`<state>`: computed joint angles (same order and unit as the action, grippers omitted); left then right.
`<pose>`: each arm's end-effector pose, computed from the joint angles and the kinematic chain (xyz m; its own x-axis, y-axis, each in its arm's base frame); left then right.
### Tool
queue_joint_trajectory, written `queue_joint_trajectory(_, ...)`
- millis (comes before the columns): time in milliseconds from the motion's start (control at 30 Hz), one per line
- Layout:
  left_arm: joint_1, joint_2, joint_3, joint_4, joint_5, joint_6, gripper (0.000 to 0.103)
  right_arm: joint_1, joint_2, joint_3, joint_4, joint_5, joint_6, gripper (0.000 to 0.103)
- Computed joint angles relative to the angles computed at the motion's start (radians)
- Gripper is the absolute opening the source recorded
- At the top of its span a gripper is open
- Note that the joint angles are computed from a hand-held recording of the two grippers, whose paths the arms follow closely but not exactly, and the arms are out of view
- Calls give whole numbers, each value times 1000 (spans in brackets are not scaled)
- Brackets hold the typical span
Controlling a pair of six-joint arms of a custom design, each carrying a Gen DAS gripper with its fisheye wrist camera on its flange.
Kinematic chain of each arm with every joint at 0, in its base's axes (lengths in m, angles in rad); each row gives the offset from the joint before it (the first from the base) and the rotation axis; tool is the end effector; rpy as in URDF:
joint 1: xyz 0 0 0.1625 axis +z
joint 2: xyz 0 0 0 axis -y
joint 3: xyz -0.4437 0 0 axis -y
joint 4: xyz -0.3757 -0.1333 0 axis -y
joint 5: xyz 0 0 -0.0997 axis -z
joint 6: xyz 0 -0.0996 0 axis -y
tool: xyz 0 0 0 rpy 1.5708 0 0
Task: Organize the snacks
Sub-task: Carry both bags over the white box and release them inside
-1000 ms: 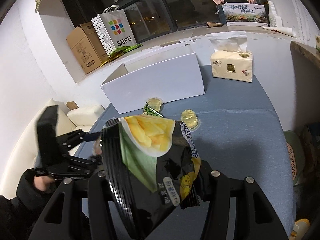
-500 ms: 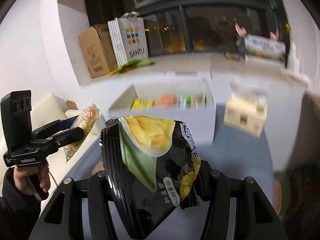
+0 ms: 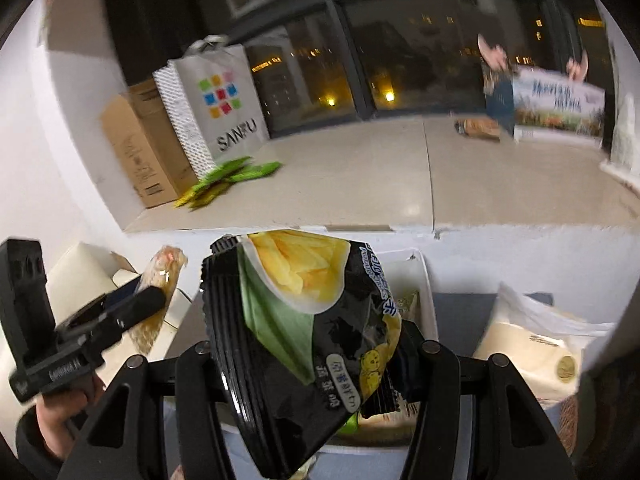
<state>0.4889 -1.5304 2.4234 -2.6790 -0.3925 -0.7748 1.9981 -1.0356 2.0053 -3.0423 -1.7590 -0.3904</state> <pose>-0.2112 -0.3676 0.2973 -0.8562 -0.1459 -0.4956 0.3688 0.4993 -0.7841 0.3419 -0.4742 0.1965 -0.7230 -0.6044 0.3347 -0.6904 0.6141 -0.3824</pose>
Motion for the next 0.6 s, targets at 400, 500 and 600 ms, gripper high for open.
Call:
queue_joint_trajectory(400, 3, -30, 8, 184, -72, -123, 103, -7, 65, -29, -21, -41, 6, 103)
queue_joint_trajectory(500, -50, -59, 11, 285, -59, -179, 103, -2, 45, -20, -19, -37, 18, 103)
queue_joint_trajectory(600, -137, -93, 7, 474, -30, -293, 103, 20, 17, 16, -86, -37, -9, 103)
